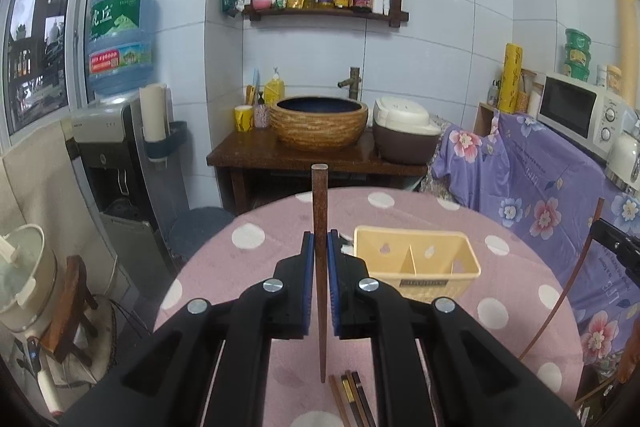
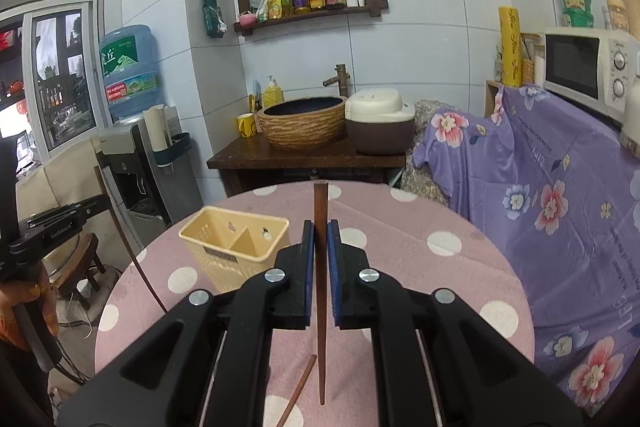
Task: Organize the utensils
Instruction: 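Lift the chopstick with the left tool and carry it over the cream holder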
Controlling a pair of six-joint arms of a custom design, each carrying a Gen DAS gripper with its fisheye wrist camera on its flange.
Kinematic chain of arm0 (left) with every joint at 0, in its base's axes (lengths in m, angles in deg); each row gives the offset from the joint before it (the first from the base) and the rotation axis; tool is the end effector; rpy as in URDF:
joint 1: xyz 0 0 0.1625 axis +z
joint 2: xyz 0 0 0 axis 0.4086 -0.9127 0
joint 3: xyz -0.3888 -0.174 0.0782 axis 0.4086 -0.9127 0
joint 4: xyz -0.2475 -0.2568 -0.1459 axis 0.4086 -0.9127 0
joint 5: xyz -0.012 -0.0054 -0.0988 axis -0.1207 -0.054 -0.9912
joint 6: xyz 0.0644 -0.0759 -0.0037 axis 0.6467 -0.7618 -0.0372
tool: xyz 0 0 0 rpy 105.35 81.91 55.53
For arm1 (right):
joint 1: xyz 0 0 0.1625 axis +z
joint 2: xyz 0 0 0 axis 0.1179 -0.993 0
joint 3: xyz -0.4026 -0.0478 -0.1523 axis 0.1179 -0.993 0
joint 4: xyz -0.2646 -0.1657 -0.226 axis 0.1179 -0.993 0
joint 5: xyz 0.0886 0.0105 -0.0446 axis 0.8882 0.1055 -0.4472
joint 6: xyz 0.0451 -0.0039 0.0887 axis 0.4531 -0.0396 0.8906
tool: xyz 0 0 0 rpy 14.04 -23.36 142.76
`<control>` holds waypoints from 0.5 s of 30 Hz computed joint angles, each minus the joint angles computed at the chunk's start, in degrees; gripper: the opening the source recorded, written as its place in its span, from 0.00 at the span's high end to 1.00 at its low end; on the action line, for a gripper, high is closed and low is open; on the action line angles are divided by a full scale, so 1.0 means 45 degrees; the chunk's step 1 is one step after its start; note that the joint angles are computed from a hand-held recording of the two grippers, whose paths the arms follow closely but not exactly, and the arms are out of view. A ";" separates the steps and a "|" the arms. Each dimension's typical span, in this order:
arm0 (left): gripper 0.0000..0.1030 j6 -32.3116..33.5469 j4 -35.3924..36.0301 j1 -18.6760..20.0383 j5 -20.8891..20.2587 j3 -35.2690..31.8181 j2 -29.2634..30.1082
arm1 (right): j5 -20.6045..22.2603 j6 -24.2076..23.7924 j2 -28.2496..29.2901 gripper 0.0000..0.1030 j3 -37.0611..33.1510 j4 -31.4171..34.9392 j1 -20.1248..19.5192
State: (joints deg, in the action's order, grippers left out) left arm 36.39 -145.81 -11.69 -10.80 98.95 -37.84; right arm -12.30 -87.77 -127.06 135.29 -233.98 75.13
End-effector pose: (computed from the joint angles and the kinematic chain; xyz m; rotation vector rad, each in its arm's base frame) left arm -0.3643 -0.3075 0.0840 0.7454 2.1858 -1.2217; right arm 0.0850 -0.2633 0.3787 0.4586 -2.1206 1.4081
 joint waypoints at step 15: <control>0.92 0.4991 -0.3121 0.0480 -0.0426 -0.4262 0.1134 | -0.3078 0.0461 0.3969 0.93 -0.4551 -0.0863 0.5609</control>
